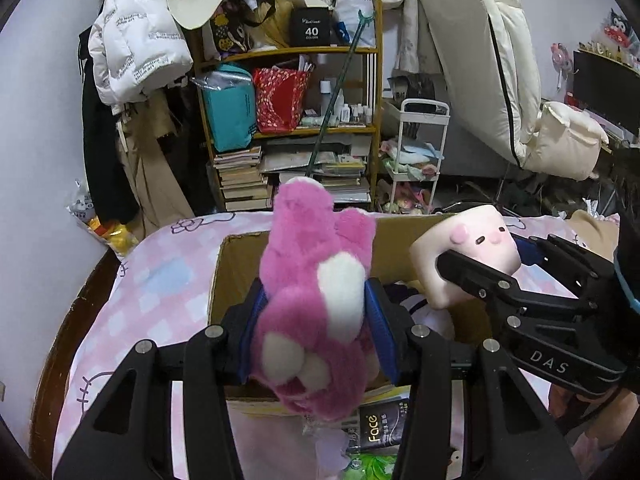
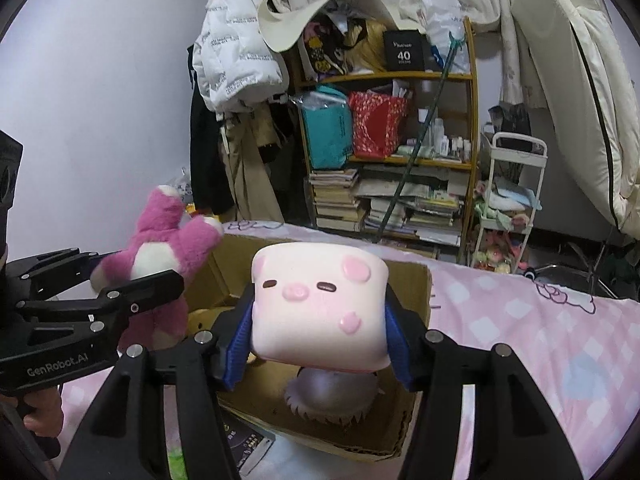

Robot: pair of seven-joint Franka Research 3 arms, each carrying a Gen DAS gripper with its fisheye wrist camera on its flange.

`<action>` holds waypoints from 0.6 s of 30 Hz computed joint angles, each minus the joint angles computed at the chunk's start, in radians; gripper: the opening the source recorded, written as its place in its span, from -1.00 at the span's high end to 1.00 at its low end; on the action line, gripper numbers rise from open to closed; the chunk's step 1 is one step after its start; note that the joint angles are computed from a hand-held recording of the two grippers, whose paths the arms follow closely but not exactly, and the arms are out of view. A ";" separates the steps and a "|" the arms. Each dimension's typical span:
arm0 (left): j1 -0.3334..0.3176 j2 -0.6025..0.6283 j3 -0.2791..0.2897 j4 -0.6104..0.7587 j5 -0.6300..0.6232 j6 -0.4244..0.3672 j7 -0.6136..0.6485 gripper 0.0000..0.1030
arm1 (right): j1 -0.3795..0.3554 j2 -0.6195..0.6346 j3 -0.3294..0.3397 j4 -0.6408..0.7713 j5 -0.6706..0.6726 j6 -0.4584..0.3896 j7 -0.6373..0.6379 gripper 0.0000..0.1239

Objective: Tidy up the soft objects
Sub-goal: 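Open the left tool into the box while the right tool releases the cube pig inside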

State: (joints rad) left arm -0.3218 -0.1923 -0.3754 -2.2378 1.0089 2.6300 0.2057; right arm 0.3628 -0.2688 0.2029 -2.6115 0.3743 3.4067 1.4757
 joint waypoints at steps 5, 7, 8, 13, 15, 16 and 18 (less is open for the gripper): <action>0.003 0.004 0.005 -0.009 -0.002 -0.005 -0.019 -0.07 | 0.007 0.003 -0.011 0.003 -0.005 -0.014 0.008 -0.05; 0.004 0.001 0.007 -0.017 -0.005 0.000 -0.027 -0.08 | -0.035 0.004 0.031 0.006 0.010 -0.022 0.004 -0.05; 0.004 0.001 0.007 -0.020 -0.008 -0.004 -0.027 -0.09 | -0.073 0.003 0.071 0.007 0.026 -0.025 -0.002 -0.06; -0.003 -0.014 0.003 -0.032 -0.040 -0.043 -0.019 -0.24 | -0.043 -0.011 0.038 -0.002 0.018 -0.051 0.010 -0.13; -0.005 -0.028 -0.002 -0.036 -0.044 -0.065 -0.017 -0.39 | 0.007 -0.018 -0.015 -0.007 0.002 -0.059 0.022 -0.17; -0.005 -0.035 -0.009 -0.037 -0.036 -0.081 -0.020 -0.39 | 0.014 -0.023 -0.023 -0.009 -0.002 -0.063 0.027 -0.20; -0.009 -0.047 -0.016 -0.039 -0.038 -0.108 -0.009 -0.40 | 0.009 -0.036 -0.015 -0.019 -0.006 -0.055 0.037 -0.34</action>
